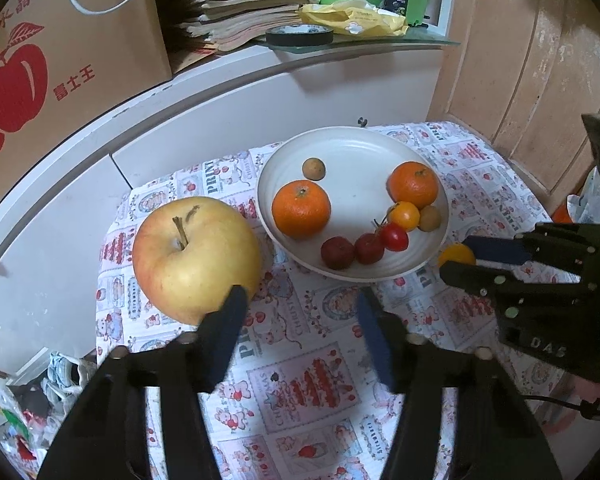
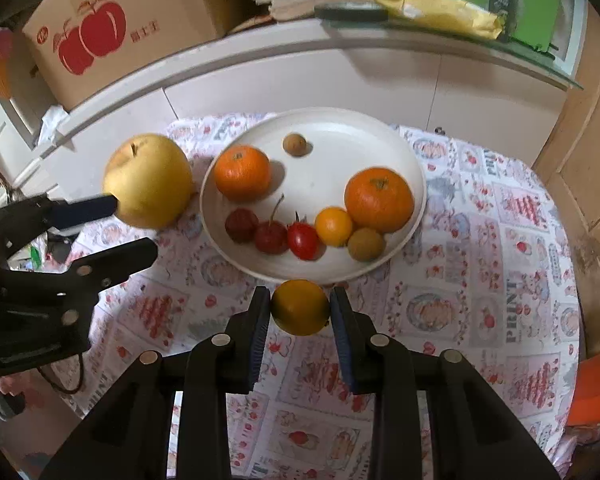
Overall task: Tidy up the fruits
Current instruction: 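Close the right gripper around the small tangerine on the cloth, then carry the tangerine over the plate and open the right gripper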
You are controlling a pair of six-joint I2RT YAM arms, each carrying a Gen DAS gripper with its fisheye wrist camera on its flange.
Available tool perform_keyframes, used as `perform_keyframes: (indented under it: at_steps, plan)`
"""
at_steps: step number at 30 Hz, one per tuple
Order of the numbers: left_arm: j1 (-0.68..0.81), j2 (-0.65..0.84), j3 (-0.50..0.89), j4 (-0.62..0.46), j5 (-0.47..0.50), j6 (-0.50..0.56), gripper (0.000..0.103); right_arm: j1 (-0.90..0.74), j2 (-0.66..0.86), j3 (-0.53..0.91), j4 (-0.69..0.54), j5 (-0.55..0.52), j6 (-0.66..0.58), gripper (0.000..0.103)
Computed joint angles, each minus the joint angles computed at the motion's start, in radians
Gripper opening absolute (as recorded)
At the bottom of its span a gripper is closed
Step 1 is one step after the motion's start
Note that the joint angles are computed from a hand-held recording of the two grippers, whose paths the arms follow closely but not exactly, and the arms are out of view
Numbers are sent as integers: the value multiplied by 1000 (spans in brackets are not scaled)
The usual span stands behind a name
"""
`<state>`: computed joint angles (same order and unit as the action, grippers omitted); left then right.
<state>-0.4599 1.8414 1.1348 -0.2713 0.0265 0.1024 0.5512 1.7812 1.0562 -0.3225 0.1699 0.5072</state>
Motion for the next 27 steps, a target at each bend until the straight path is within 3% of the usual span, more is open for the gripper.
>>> perform_keyframes:
  at_steps: [9, 16, 27]
  plan:
    - [61, -16, 36, 10, 15, -20, 45, -10, -18, 65, -17, 55, -46, 33]
    - [139, 2, 92, -2, 29, -60, 53, -29, -20, 155, -45, 129, -105, 33]
    - [141, 34, 115, -3, -18, -67, 57, -110, 165, 235, 16, -43, -98, 33]
